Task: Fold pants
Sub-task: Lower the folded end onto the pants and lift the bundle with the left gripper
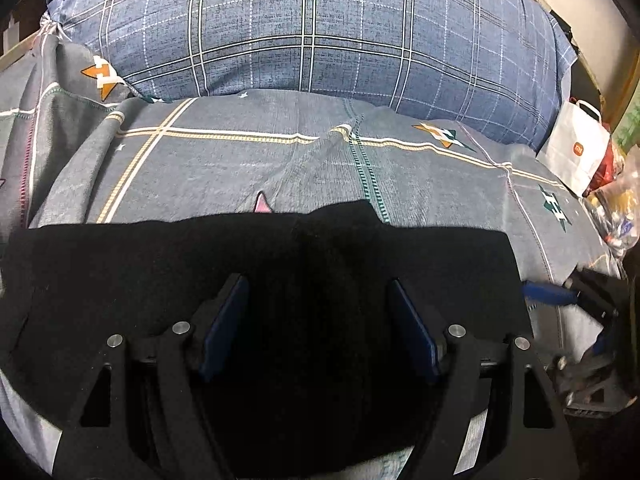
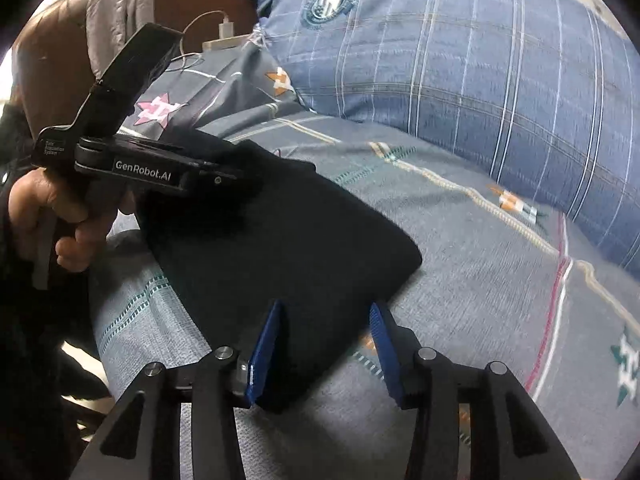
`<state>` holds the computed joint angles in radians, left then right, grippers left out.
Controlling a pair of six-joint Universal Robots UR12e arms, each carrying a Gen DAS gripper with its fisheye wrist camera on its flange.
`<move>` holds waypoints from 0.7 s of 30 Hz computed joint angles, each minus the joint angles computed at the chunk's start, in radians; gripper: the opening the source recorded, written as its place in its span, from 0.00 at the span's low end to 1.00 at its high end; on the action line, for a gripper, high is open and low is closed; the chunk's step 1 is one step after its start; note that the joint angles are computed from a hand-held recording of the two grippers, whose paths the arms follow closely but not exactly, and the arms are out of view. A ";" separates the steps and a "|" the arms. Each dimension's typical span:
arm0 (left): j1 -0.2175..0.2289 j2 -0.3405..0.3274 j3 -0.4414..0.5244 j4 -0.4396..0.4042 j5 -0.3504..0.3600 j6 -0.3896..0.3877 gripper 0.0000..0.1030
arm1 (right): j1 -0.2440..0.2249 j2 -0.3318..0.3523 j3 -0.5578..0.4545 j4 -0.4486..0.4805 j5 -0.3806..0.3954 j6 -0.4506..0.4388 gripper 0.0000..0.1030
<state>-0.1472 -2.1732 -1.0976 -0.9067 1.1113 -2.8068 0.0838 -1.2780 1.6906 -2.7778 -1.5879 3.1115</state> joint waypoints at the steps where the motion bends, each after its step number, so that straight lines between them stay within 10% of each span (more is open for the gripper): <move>1: 0.004 0.009 -0.012 0.003 0.007 -0.003 0.73 | 0.005 -0.001 -0.001 -0.017 -0.015 -0.004 0.42; 5: 0.039 0.053 -0.081 -0.010 -0.031 -0.061 0.73 | 0.011 0.005 0.002 -0.169 0.013 -0.009 0.42; 12: 0.032 0.089 -0.155 0.074 0.024 -0.055 0.73 | 0.018 0.054 -0.095 0.070 0.011 0.000 0.45; 17: 0.037 0.090 -0.158 0.081 0.011 -0.072 0.73 | 0.024 0.072 -0.093 -0.156 0.007 0.068 0.45; 21: 0.040 0.097 -0.170 0.115 0.027 -0.095 0.73 | 0.051 0.133 -0.178 -0.113 -0.053 0.113 0.45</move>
